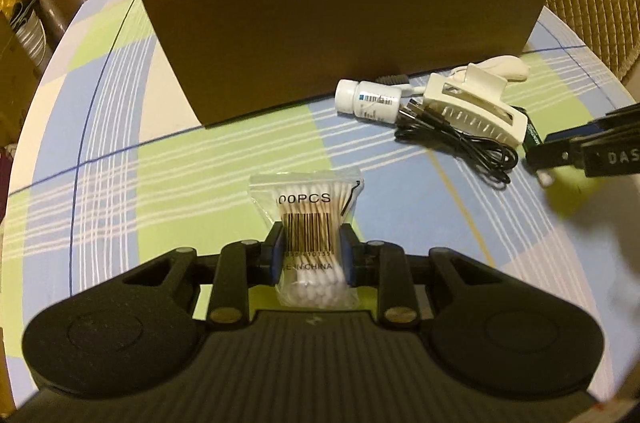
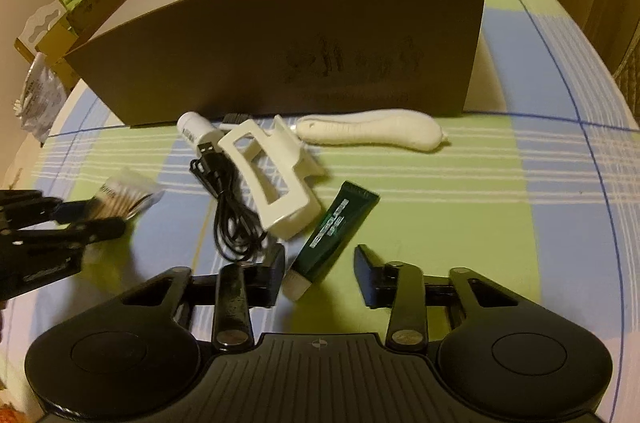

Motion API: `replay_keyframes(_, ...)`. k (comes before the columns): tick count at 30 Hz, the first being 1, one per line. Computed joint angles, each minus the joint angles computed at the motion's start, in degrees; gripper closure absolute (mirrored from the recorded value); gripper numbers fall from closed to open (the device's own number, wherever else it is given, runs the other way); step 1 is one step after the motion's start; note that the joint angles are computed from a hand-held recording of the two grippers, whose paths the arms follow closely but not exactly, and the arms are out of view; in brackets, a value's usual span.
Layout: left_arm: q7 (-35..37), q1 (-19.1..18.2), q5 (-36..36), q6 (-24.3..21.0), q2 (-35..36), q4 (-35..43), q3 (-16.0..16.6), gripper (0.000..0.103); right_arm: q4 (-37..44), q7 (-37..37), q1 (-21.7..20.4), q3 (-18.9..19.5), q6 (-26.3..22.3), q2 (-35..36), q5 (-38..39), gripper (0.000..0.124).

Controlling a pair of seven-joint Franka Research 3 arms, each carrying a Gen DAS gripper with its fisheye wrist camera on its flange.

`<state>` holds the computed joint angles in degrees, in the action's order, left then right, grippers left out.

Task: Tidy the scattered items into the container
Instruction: 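Grasp the cotton-swab pack with left tool while right tool grasps the green lip-gel tube, then lift the swab pack with left tool while right tool lifts the lip-gel tube toward the box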

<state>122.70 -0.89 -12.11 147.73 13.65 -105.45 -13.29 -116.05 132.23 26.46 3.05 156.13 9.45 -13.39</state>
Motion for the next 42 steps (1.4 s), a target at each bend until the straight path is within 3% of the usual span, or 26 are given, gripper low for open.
replay_keyframes(3,1.4,0.4,-1.2,-0.7,-0.8,-0.6,-0.4,0.08,0.1,0.1,0.4,-0.4,-1.4,-0.2,-2.6,0.111)
replay_keyframes(14,4.1,-0.3,-3.9,-2.4,-2.7,-2.6,0.5,0.078,-8.2,-2.7,-2.4,1.7,0.2,-6.7,-1.4,0.11)
replay_keyframes(21,1.7,-0.9,-2.1,-1.5,-1.6,-1.8,0.7,0.071,-7.0,-2.1,-2.9,2.3,0.5,-5.7,-3.7,0.104)
replay_keyframes(29,1.7,-0.4,-3.2,-0.4,-1.9,-2.6,0.2,0.07,-6.6,-1.3,-2.0,2.0,-0.9,-5.3,-7.1,0.103)
replay_keyframes(34,2.5,-0.2,-4.3,-1.1,-2.1,-2.4,0.0,0.082,-6.2,-2.6,-1.9,2.3,-2.7,-5.5,-8.0,0.111)
replay_keyframes(42,3.7,-0.2,-5.8,-1.7,-3.1,-2.6,0.1,0.084,-8.6,-3.7,-2.9,3.0,0.7,-8.0,-4.4,0.112)
